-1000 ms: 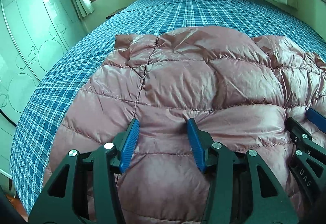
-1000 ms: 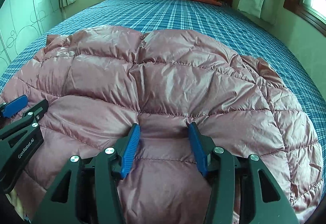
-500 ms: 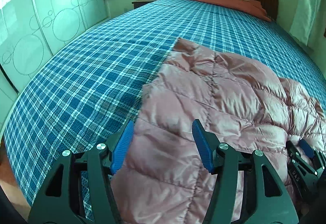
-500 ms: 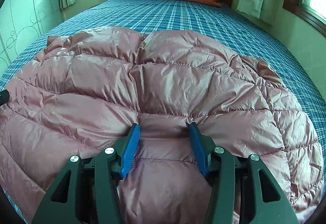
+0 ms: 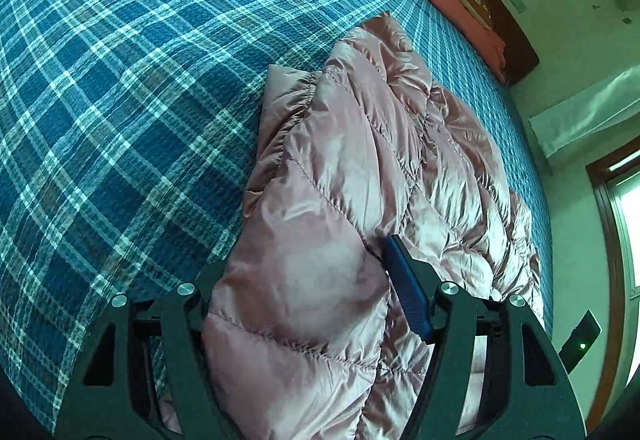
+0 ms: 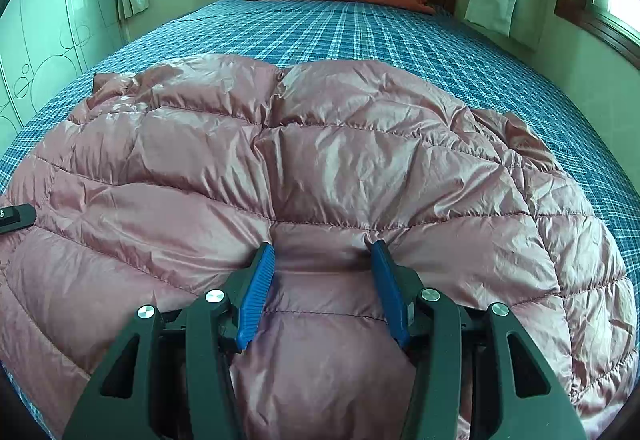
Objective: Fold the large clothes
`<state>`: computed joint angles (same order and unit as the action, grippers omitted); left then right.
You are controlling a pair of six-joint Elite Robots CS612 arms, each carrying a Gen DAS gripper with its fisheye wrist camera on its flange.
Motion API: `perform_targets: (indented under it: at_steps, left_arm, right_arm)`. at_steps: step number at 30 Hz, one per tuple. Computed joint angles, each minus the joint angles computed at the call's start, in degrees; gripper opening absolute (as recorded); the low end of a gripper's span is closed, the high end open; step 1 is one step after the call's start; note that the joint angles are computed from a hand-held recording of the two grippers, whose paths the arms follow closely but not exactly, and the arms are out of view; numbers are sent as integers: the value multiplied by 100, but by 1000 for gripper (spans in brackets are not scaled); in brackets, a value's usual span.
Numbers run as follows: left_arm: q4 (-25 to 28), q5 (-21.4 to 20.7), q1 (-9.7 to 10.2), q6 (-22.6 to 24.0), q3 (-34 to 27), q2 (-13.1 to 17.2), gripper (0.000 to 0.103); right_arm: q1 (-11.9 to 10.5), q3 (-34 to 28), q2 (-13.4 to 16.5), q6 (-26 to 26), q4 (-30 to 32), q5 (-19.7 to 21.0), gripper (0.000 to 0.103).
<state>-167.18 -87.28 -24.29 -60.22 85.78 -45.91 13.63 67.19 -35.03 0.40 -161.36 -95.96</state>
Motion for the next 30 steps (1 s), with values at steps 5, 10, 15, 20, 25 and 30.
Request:
perform_targets:
  at_steps: [5, 10, 15, 20, 25, 30]
  left_arm:
    - [-26, 91, -9, 17, -28, 31, 68]
    - [-52, 201, -45, 66, -46, 51, 58]
    - [-72, 166, -37, 31, -61, 67, 57]
    - [-152, 77, -10, -36, -66, 92, 60]
    - [-229, 58, 0, -116, -59, 111, 61]
    - [-265, 141, -41, -17, -59, 100, 43]
  right_arm:
    - [12, -5, 2, -14, -7, -45, 51]
    - [24, -11, 6, -13, -11, -70, 51]
    - [28, -10, 8, -14, -17, -81, 51]
    - [37, -11, 9, -4, -20, -97, 51]
    - [43, -14, 11, -3, -24, -111, 51]
    - [44, -13, 12, -4, -26, -111, 51]
